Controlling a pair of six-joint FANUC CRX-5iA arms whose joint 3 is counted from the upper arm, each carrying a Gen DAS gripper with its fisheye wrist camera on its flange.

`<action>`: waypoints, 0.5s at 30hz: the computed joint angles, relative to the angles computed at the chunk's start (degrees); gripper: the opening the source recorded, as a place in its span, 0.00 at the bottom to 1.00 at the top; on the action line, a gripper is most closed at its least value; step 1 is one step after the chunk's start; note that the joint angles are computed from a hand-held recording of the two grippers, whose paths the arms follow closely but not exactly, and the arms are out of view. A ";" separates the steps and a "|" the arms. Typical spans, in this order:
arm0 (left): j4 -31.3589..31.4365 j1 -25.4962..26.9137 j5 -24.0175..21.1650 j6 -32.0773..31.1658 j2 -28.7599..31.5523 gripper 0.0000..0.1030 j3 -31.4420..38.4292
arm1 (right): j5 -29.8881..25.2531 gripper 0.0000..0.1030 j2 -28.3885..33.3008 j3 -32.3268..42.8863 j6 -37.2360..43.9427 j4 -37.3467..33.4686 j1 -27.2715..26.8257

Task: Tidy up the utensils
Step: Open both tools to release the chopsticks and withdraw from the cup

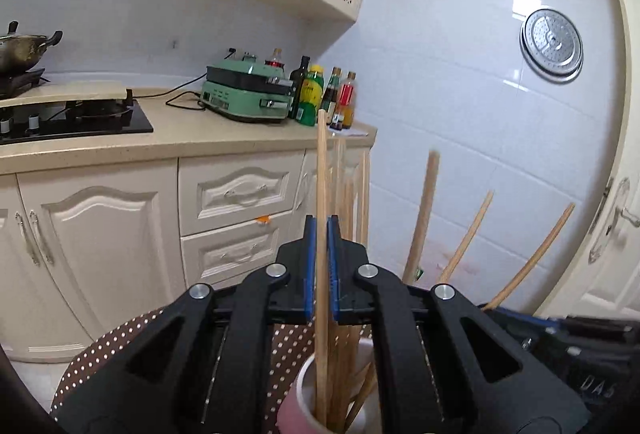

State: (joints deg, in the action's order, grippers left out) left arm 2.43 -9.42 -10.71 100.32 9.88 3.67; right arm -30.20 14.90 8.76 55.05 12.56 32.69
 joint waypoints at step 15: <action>5.41 0.93 -10.18 -6.00 -2.25 0.07 -1.74 | -8.85 0.63 -0.51 3.30 -0.56 -2.00 0.13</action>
